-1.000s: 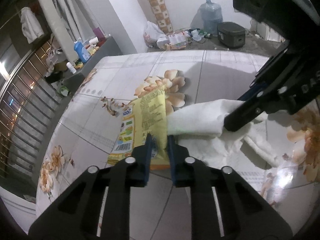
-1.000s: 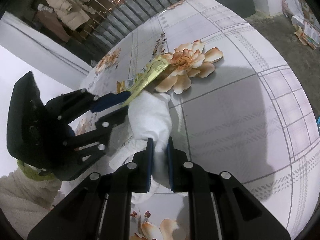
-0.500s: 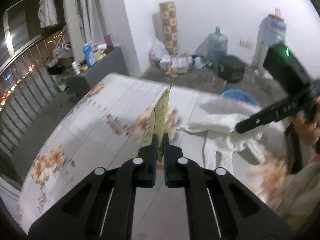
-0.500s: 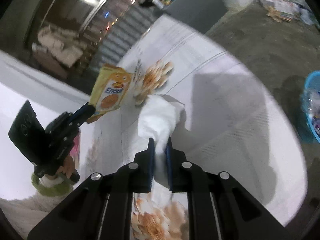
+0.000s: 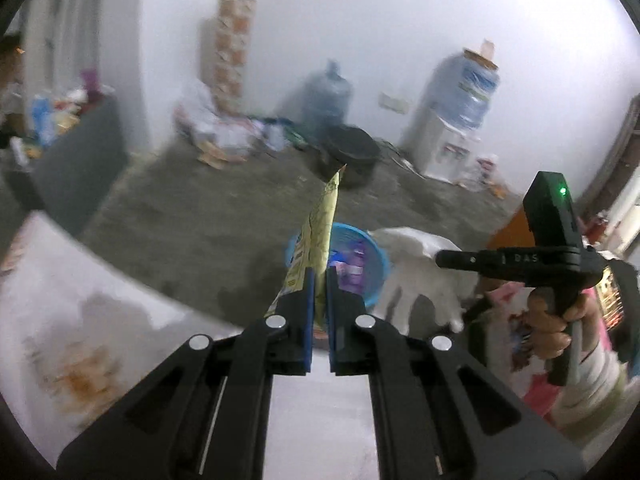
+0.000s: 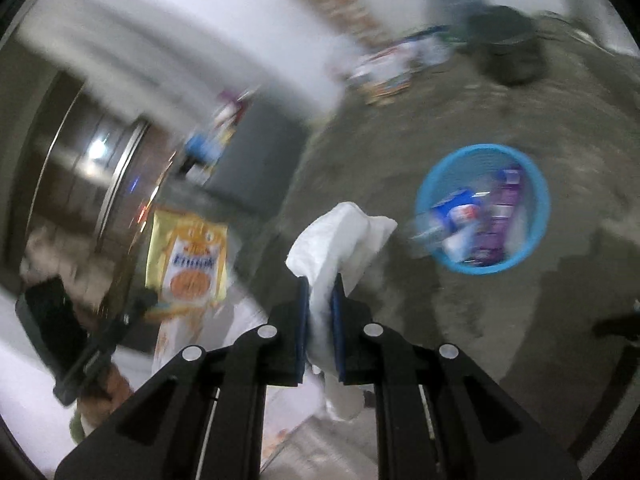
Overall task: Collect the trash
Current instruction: 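Carry the glove and packet over the wastebasket and open both tools, then withdraw both open tools from the wastebasket back toward the table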
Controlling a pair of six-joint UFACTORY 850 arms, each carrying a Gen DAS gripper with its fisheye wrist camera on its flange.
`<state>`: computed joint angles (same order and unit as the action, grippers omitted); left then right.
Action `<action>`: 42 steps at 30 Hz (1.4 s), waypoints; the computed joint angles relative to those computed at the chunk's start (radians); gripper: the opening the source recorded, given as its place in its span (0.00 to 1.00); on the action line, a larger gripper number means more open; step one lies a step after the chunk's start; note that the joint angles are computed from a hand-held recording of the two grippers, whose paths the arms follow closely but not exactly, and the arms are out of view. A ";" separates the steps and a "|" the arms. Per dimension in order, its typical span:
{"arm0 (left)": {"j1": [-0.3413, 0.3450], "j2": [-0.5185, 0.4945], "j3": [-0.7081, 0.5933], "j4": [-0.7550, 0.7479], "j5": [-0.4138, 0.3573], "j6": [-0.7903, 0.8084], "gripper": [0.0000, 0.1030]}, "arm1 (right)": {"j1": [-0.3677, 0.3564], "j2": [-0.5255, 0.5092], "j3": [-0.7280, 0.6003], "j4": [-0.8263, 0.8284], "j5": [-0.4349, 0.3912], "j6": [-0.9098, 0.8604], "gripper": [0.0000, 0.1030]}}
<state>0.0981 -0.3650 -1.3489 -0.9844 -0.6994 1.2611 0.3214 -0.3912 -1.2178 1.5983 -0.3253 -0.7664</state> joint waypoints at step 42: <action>-0.139 -0.211 -0.258 0.131 0.089 -0.352 0.82 | -0.106 -0.250 -0.111 -0.035 0.203 0.225 0.58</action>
